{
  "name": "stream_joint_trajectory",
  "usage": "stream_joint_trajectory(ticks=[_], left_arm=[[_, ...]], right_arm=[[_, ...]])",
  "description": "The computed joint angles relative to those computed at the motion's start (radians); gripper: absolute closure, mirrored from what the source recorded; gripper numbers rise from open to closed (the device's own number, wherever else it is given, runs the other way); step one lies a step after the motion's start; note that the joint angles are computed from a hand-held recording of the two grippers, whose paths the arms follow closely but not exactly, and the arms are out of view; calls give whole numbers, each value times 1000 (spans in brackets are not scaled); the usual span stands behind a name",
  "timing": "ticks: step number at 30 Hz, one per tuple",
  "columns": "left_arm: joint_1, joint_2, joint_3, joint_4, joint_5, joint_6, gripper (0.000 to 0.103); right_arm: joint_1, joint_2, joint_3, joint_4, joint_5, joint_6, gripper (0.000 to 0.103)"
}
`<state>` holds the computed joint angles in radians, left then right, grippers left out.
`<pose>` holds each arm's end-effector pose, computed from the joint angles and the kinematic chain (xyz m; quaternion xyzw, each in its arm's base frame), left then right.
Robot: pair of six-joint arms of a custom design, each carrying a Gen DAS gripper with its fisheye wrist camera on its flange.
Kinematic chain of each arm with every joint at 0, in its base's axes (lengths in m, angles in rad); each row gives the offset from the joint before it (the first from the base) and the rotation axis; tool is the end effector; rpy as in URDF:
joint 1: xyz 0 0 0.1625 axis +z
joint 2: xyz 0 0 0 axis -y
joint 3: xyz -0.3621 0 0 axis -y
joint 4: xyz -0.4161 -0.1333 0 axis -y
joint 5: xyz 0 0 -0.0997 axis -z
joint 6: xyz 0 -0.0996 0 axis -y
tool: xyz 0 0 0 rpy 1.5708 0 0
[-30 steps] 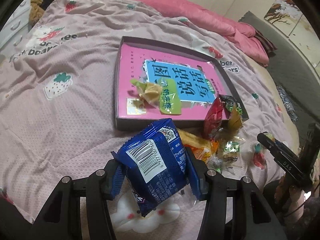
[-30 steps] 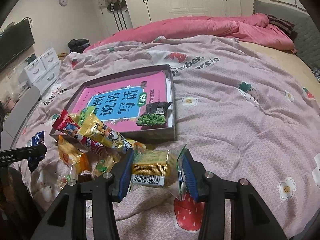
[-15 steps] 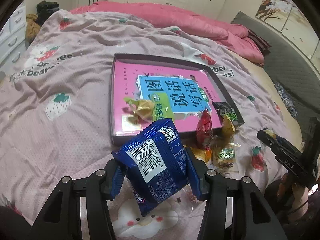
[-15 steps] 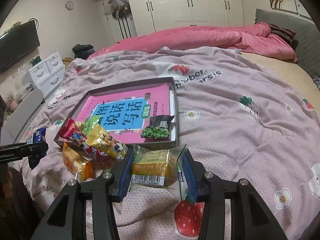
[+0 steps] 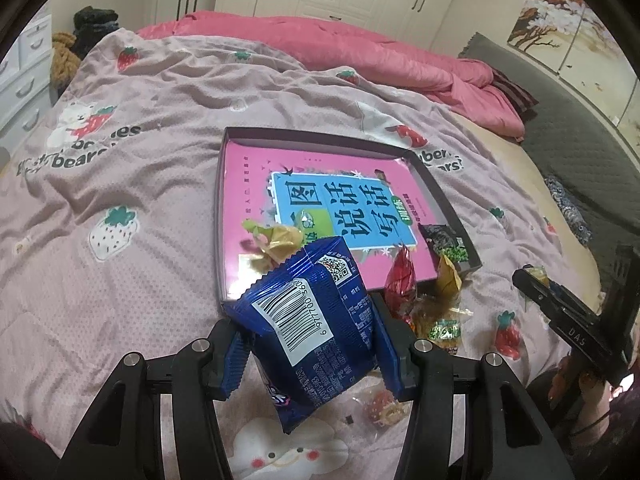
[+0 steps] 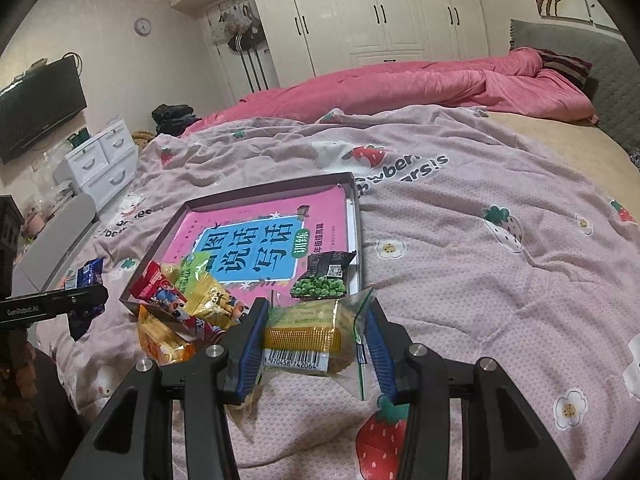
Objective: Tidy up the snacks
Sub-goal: 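Carry the blue packet with the left tool while the right tool carries the yellow cake over the tray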
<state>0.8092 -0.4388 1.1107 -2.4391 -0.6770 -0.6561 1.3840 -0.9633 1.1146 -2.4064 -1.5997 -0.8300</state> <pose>-0.3742 -0.6981 0.0156 0.0050 0.8984 -0.3471 0.2689 -0.0127 -0.7693 0.3830 0.2931 -0.8952 0.2864 0.1752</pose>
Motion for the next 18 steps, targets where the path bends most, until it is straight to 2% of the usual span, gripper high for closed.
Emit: stream_joint_trajectory(ticks=[18], left_arm=[[12,58,-110,-27,27,83,47]], right_arm=[[-3,40,-69,1,43,34,56]])
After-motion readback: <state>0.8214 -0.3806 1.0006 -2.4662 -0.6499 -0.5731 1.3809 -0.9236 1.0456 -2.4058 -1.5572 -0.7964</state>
